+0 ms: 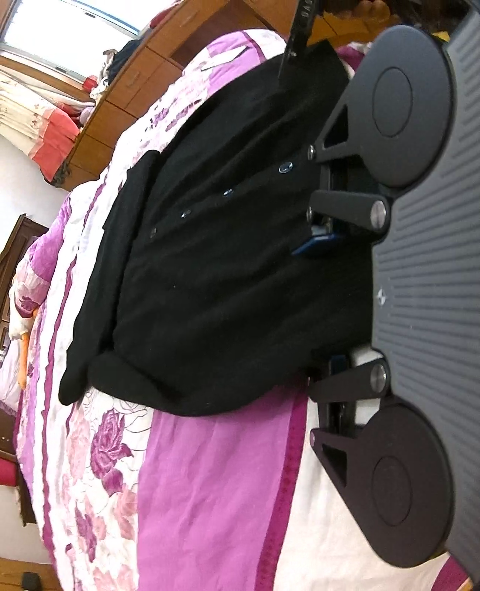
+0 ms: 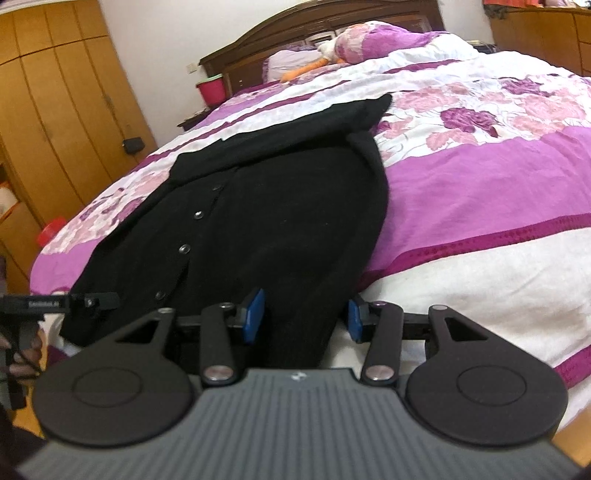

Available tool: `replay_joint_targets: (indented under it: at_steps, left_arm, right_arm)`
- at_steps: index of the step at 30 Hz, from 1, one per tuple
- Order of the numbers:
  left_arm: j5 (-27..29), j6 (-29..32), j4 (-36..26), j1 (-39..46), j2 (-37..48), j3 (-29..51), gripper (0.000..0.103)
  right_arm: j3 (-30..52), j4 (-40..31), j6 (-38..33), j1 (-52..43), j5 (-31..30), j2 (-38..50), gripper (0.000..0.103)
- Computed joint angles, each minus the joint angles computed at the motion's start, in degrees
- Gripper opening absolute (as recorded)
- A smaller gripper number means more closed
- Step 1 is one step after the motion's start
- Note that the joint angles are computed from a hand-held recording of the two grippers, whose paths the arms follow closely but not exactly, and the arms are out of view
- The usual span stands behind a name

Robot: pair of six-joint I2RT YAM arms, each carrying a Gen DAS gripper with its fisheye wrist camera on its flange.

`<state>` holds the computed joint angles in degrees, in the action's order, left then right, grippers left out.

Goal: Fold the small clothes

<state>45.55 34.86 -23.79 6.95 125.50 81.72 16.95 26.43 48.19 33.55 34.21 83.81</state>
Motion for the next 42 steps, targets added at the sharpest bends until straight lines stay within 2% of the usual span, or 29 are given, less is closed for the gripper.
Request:
replay_joint_targets:
  at_steps: [4,5,6,7,8,10,12,16,21,25,29,32,34,37,42]
  left_arm:
    - [0.0,0.3,-4.2,-0.6,1.9,3.7,0.046]
    - [0.4,0.6,-6.1,-0.6,2.6,5.0,0.04]
    - [1.1,0.9,-8.1,-0.6,3.3,6.3,0.03]
    - [1.6,1.0,-10.3,-0.6,4.2,7.8,0.026]
    - [1.9,0.8,-12.0,-0.6,4.9,9.2,0.021]
    - [2.8,0.5,-14.0,-0.4,5.5,10.6,0.015]
    - [5.0,0.2,-17.9,0.2,6.7,13.6,0.013]
    - [8.9,-0.9,-26.2,1.0,9.1,20.2,0.01]
    - [15.3,-3.2,-28.4,1.6,9.0,22.9,0.008]
    - [17.8,-10.8,-21.3,1.1,6.3,21.5,0.008]
    - [18.9,-21.3,-12.4,0.2,4.7,21.1,0.008]
    - [16.9,-31.6,-2.1,-1.2,3.3,20.1,0.008]
    - [15.2,-36.2,1.7,-2.3,3.4,21.2,0.008]
    - [13.1,-42.5,3.6,-4.3,6.1,27.1,0.008]
    - [6.9,-48.8,5.5,-7.4,11.4,38.5,0.008]
  right_arm:
    - [0.0,2.0,-1.4,-1.3,-1.5,1.1,0.047]
    - [0.1,2.4,-1.9,-1.7,-2.1,1.4,0.046]
    - [0.3,2.3,-2.1,-1.8,-2.3,1.4,0.039]
    - [0.4,2.0,-2.4,-2.0,-2.3,1.4,0.022]
    - [0.5,1.7,-2.4,-2.1,-2.1,1.2,0.015]
    - [-1.5,5.6,-1.8,-3.8,-5.0,0.4,0.01]
    - [-3.8,10.3,-1.4,-4.8,-6.7,-0.7,0.01]
    - [-5.8,15.6,-2.6,-6.2,-8.6,-3.3,0.01]
    - [-6.3,21.6,-2.4,-9.7,-12.4,-4.2,0.01]
    - [-5.7,24.3,-1.3,-11.6,-12.8,-4.8,0.009]
    - [-4.3,24.9,-2.5,-14.2,-12.5,-6.0,0.009]
    - [-2.9,26.3,-4.0,-17.1,-13.5,-5.7,0.009]
    - [-1.3,26.8,-4.9,-19.4,-14.5,-4.8,0.009]
    - [2.3,26.7,-5.9,-23.1,-16.8,-2.7,0.009]
    - [10.2,26.0,-7.8,-28.5,-20.1,3.5,0.009]
